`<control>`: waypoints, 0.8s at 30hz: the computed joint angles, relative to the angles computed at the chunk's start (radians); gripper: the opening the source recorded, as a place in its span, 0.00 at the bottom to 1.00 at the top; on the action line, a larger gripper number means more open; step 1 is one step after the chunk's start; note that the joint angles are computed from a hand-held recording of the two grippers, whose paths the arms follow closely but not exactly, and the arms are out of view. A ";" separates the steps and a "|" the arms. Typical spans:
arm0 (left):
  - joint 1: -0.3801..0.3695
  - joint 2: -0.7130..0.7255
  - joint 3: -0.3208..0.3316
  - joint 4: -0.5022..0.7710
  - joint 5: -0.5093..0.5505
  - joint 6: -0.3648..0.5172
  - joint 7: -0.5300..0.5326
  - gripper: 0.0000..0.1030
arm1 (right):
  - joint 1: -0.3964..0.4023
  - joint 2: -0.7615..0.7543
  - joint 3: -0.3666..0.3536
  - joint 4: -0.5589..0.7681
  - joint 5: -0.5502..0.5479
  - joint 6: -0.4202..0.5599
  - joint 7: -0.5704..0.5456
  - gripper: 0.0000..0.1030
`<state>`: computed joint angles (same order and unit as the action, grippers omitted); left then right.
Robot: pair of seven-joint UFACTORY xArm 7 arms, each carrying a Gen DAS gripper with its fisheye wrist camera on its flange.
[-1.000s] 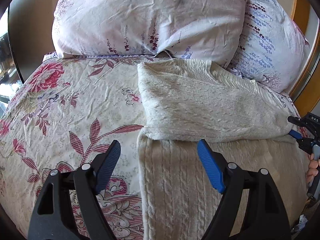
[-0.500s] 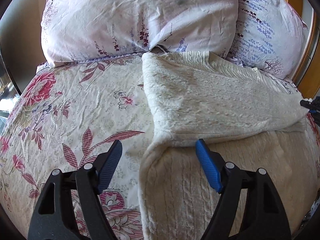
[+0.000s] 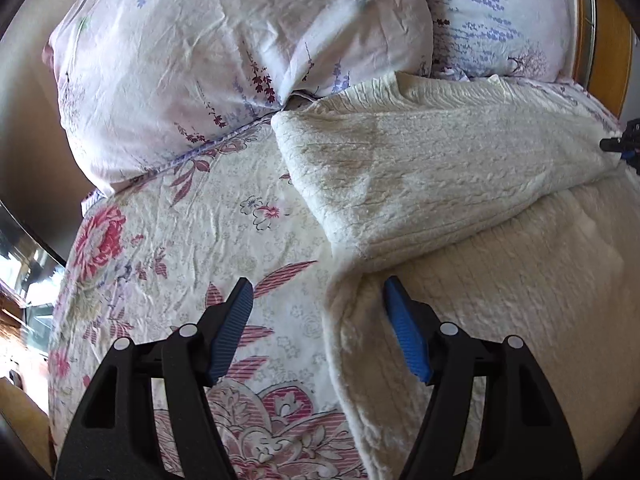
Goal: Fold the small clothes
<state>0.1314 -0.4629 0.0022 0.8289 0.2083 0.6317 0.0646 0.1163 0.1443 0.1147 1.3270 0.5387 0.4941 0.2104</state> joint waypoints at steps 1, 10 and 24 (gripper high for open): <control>0.011 0.005 -0.014 0.000 0.029 -0.013 -0.005 0.65 | -0.001 0.002 0.001 0.001 0.005 0.000 -0.001 0.06; 0.108 0.050 -0.103 0.011 0.278 -0.089 -0.171 0.60 | -0.002 -0.006 0.008 -0.007 0.040 -0.017 -0.025 0.06; 0.078 0.040 0.000 0.016 0.031 0.012 -0.421 0.78 | 0.022 -0.029 -0.002 -0.024 -0.037 0.017 -0.033 0.09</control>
